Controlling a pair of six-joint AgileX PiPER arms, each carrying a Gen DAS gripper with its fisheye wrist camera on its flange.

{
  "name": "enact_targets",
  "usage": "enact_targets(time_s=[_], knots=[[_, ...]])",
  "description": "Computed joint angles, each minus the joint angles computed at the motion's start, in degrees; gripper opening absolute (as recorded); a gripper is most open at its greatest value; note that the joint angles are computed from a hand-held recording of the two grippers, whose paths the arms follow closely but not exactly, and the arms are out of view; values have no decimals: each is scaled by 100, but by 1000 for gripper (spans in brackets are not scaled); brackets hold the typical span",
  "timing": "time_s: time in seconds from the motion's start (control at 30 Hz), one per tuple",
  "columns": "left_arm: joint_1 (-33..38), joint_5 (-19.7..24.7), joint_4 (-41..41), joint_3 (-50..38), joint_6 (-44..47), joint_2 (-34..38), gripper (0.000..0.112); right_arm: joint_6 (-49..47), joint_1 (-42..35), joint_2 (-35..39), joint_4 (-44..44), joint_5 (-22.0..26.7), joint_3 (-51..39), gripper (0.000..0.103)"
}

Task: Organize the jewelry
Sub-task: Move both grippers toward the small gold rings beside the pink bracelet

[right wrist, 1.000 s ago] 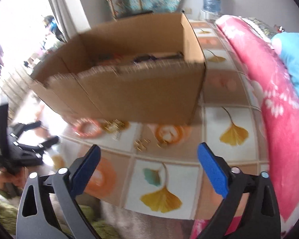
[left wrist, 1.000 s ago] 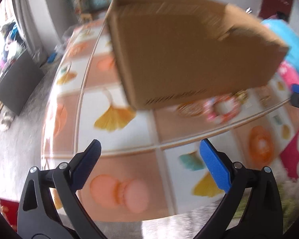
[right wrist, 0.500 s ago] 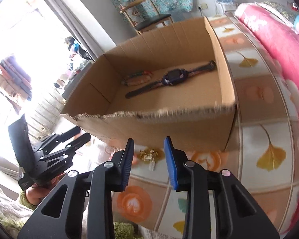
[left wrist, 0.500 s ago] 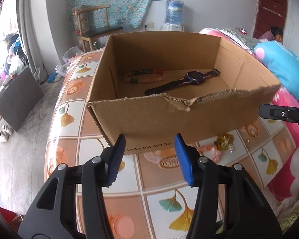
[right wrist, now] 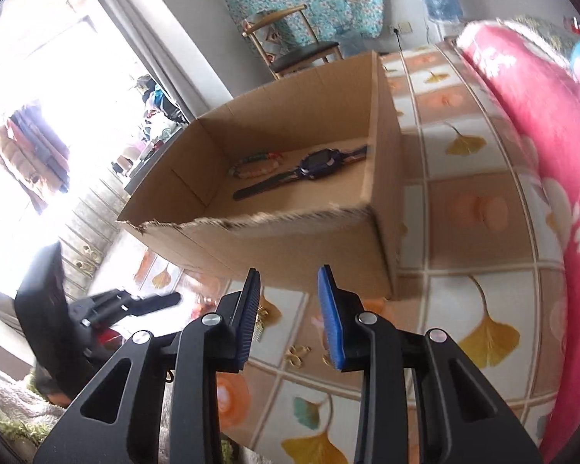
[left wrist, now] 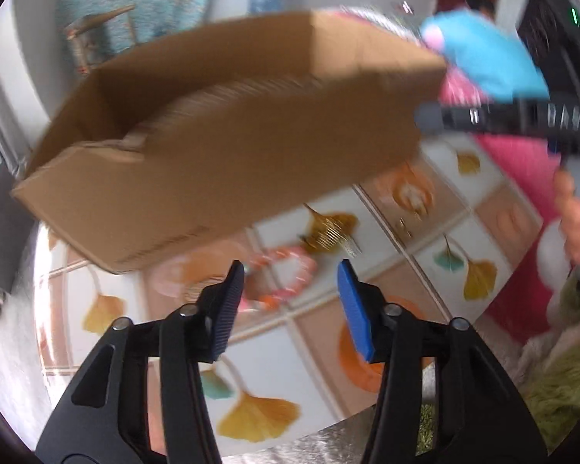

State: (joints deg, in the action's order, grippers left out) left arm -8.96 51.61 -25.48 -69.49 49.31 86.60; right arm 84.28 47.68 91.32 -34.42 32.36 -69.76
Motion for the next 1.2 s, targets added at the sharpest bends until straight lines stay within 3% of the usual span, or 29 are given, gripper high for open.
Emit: enact_targets(time_s=[0.27, 0.53, 0.6, 0.67, 0.83, 1.0, 1.2], knots=[[-242, -275, 684, 19, -1063, 269, 9, 332, 112, -446, -127, -132, 576, 31], [107, -581, 1158, 177, -1549, 190, 10, 163, 144, -492, 124, 125, 640, 31], [194, -616, 1144, 204, -1500, 184, 10, 168, 264, -363, 106, 397, 490, 31], [263, -591, 1125, 233, -1389, 136, 26, 87, 369, -228, 139, 664, 318, 31], [533, -432, 197, 396, -329, -121, 42, -306, 713, 372, 267, 1679, -459, 31], [359, -352, -271, 597, 215, -198, 43, -771, 858, 1065, 309, 2573, -1362, 31], [12, -533, -466, 607, 366, -155, 43, -1283, 835, 1585, 330, 3146, -2063, 31]])
